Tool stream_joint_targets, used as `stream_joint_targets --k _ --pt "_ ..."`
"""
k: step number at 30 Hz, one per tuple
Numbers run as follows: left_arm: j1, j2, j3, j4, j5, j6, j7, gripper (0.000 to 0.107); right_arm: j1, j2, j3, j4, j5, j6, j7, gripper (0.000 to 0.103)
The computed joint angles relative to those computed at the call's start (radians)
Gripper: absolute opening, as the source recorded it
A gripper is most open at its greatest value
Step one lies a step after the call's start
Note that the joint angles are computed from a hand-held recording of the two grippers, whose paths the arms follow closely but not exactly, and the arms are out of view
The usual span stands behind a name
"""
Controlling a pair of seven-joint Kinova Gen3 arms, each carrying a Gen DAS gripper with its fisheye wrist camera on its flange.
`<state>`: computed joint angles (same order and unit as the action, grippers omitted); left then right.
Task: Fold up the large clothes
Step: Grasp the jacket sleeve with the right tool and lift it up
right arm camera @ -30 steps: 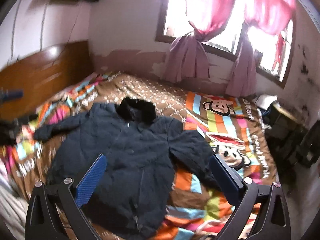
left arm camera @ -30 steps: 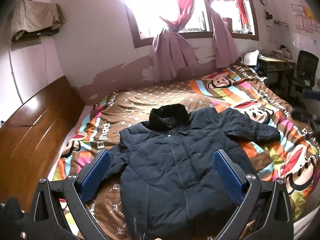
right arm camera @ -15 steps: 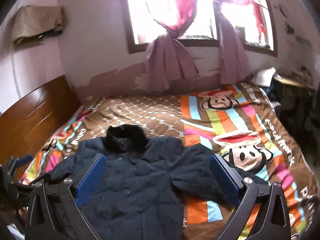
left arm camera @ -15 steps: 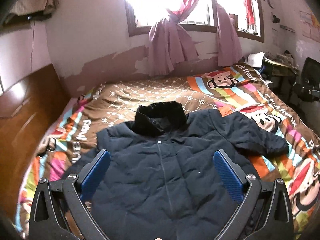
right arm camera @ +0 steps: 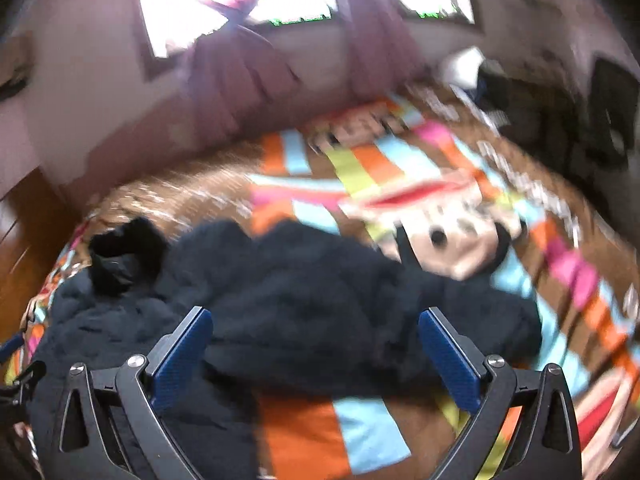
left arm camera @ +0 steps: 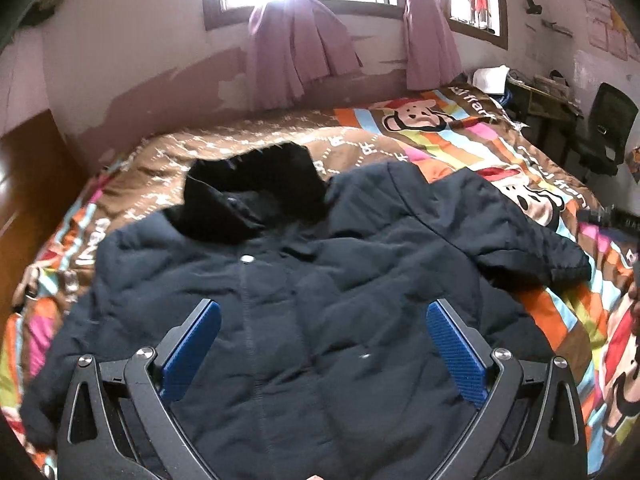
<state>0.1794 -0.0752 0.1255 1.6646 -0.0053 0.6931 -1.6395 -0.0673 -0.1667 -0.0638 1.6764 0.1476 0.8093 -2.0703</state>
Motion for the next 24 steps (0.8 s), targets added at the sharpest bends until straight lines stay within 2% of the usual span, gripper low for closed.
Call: stream_joint_targets --k 5,7,12,14,17,19,20,22,24 --pt "0.028 0.040 0.028 0.051 -0.018 -0.136 0.046 0.101 0.196 0.026 0.030 0.087 -0.203 0.012 0.050 0.103" --pt "0.047 0.070 0.043 0.042 -0.057 -0.144 0.091 0.101 0.227 0.032 0.093 0.123 -0.285 0.016 0.095 0.103" --pt "0.099 0.159 0.049 -0.026 -0.077 -0.096 0.136 0.101 0.207 0.058 0.324 0.191 -0.488 0.004 0.212 0.103" --pt "0.124 0.201 0.039 -0.072 -0.059 -0.057 0.107 0.101 0.185 0.070 0.417 0.216 -0.569 -0.007 0.254 0.103" --pt "0.109 0.258 0.067 -0.132 -0.004 0.007 0.007 0.101 0.137 0.101 0.542 0.238 -0.691 -0.025 0.328 0.103" --pt "0.127 0.283 0.056 -0.148 0.000 0.019 -0.027 0.101 0.166 0.133 0.553 0.245 -0.773 -0.037 0.390 0.093" --pt "0.132 0.296 0.055 -0.154 0.002 0.024 -0.042 0.101 0.208 0.153 0.531 0.245 -0.813 -0.037 0.426 0.089" --pt "0.142 0.311 0.046 -0.160 0.004 0.028 -0.047 0.101 0.300 0.195 0.475 0.245 -0.895 -0.028 0.483 0.072" --pt "0.137 0.330 0.044 -0.171 0.028 0.038 -0.056 0.101 0.392 0.215 0.408 0.269 -0.976 -0.044 0.535 0.065"
